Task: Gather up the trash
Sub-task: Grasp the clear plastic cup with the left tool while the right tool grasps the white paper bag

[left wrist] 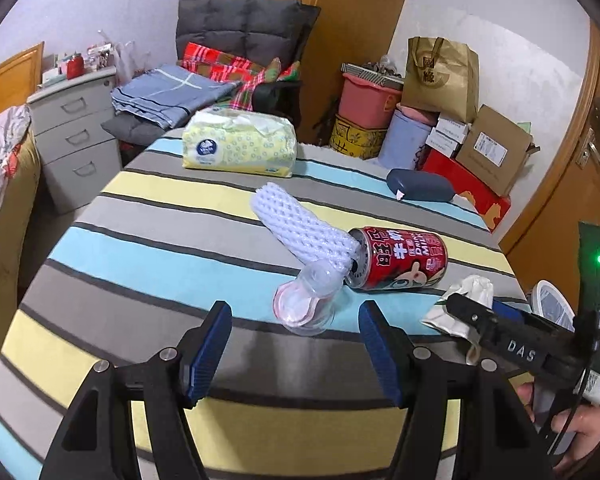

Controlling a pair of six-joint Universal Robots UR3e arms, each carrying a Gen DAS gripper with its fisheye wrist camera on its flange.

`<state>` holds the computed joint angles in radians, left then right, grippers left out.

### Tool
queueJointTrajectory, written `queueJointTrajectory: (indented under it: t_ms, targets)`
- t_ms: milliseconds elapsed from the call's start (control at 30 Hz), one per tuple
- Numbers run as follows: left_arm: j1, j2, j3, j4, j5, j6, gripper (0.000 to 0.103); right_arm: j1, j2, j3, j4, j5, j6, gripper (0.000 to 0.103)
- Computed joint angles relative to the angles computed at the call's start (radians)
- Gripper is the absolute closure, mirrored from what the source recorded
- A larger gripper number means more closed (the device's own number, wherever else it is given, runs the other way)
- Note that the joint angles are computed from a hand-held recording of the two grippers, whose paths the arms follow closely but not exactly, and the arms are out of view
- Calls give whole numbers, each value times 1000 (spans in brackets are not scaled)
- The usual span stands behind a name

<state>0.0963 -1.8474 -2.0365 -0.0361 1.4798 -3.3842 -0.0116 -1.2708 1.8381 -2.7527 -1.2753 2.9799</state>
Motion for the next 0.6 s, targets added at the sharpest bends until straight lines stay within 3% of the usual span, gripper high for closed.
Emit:
queueJointTrajectory:
  t_ms: [200, 433, 600]
  targets:
    - [1, -75, 68, -19, 4, 12, 37, 11, -9, 14, -21, -48, -37, 38]
    - [-8, -130, 123, -22, 12, 19, 37, -29, -7, 10, 19, 22, -27, 38]
    - [-22, -161, 174, -49, 36, 31, 38, -11, 8, 4, 1, 14, -23, 39]
